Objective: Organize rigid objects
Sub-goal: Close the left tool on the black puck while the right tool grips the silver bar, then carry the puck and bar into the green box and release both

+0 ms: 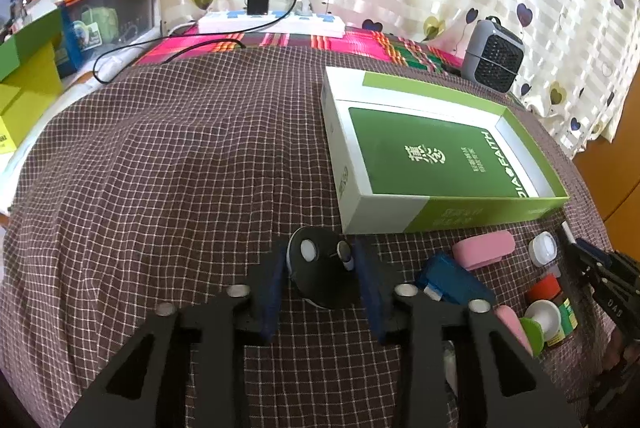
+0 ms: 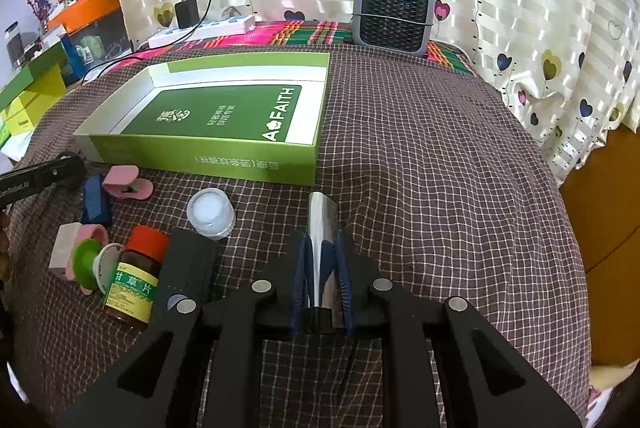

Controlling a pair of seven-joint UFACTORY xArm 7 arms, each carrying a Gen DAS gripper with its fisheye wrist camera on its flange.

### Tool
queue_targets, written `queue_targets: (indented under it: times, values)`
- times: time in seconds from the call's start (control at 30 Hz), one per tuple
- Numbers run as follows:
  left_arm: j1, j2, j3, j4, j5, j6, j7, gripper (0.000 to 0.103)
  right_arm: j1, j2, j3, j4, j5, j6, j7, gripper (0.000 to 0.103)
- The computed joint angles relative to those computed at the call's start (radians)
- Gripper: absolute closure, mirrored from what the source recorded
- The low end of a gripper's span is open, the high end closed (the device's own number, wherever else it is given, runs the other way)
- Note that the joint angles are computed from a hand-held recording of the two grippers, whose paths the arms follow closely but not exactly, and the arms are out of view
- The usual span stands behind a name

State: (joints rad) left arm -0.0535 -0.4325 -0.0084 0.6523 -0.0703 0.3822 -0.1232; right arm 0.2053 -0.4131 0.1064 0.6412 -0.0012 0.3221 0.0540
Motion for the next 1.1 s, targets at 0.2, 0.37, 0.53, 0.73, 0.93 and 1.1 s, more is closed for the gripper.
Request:
queue_targets:
  times: [0.2, 0.37, 0.53, 0.73, 0.93, 1.1]
  values:
    - [-0.002, -0.005, -0.001, -0.006, 0.004, -0.005, 0.001, 0.076, 0.035, 0.021, -0.039, 0.018, 0.061, 0.028, -0.039, 0.081]
    - [-0.003, -0.013, -0.001, -0.014, 0.003, -0.005, 0.002, 0.076, 0.026, 0.023, -0.029, 0.020, 0.067, 0.030, -0.044, 0.081]
    - [-0.002, -0.020, -0.002, -0.017, 0.004, -0.002, -0.001, 0.076, 0.027, 0.022, -0.031, 0.018, 0.078, 0.030, -0.050, 0.081]
    - [-0.007, -0.049, 0.002, -0.030, 0.001, 0.007, 0.003, 0.076, 0.034, 0.005, -0.038, 0.006, 0.094, 0.019, -0.061, 0.081]
    - [-0.017, -0.094, 0.006, -0.040, -0.008, 0.020, 0.015, 0.076, 0.048, -0.021, -0.048, -0.003, 0.116, 0.015, -0.077, 0.081]
    - [-0.025, -0.113, 0.011, -0.023, -0.017, 0.032, 0.026, 0.076, 0.044, -0.036, -0.040, 0.006, 0.108, 0.016, -0.079, 0.081]
